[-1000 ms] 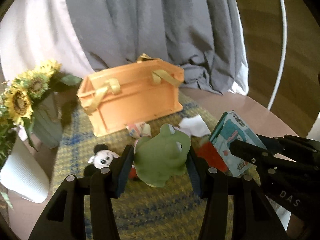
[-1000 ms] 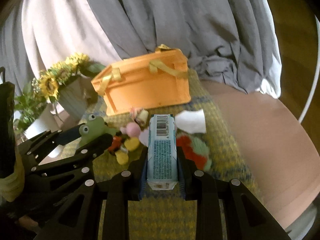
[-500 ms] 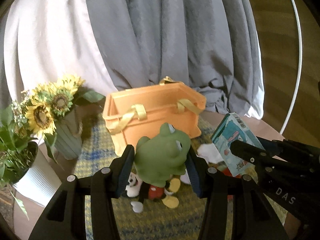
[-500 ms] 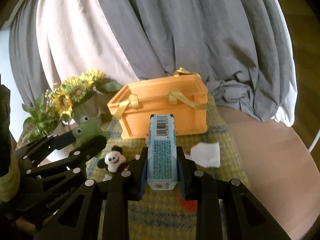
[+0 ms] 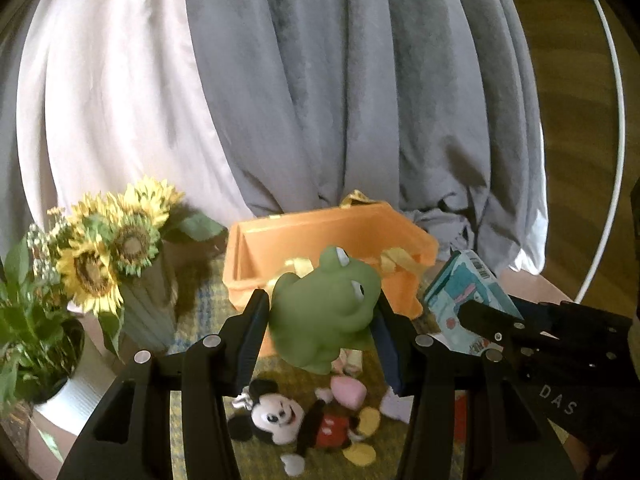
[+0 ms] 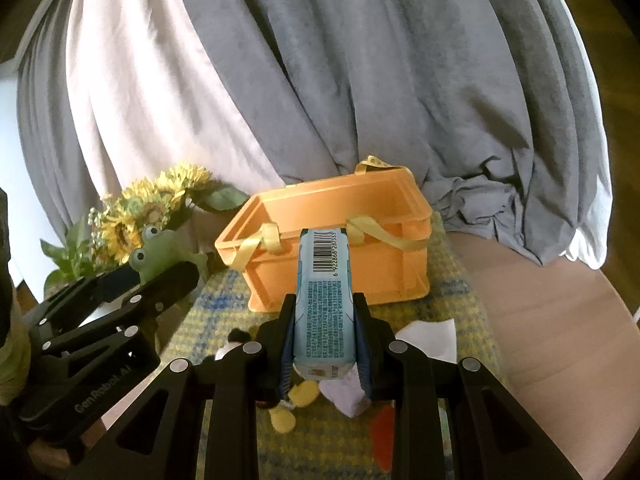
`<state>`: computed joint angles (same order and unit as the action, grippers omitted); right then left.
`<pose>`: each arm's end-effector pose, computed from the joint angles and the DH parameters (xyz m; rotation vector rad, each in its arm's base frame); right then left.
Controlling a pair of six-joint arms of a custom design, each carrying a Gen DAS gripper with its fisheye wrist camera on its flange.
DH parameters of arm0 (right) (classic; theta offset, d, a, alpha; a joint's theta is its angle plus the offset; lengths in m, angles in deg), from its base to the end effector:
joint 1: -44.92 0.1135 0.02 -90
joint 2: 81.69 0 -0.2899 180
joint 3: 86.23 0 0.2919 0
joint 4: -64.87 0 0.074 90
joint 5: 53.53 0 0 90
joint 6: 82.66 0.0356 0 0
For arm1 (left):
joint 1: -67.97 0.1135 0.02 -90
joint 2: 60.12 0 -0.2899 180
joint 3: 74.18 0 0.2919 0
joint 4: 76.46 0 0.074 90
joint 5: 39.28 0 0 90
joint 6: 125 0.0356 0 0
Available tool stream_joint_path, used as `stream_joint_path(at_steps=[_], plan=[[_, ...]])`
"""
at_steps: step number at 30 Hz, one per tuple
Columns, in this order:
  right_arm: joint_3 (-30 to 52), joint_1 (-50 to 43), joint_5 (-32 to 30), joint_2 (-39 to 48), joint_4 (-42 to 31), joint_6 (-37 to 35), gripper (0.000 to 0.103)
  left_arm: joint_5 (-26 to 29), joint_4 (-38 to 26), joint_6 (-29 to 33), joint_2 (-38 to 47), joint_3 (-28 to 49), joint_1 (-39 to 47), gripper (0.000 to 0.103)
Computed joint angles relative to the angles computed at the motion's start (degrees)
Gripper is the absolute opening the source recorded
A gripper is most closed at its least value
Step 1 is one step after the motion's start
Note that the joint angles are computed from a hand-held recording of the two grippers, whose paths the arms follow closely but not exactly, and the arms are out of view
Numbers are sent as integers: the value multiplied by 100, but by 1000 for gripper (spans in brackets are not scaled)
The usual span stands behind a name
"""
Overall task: Organize soft objects
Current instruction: 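Lift the frog and box with both tools and carry them over the orange crate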
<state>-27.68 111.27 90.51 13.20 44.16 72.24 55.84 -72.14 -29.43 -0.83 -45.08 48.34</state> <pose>0.1594 0.2921 0.1497 0.2853 2.0688 0.1217 0.2087 -0.0778 0.1682 0.4979 1.9670 -0.2455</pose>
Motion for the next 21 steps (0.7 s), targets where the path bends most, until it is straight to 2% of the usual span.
stream_joint_path(at_steps=[10,16,21], plan=[[144,-648,-12,-191,697,-1459,27,-102,649,100,1040,761,86,50],[343,-1176,-229,-170,1203,-2408,27,-65,757,224,1705,1351,237,50],[643,-1684,-659,20,1237,-2784,27,-36,645,322,2377,2035,292,50]])
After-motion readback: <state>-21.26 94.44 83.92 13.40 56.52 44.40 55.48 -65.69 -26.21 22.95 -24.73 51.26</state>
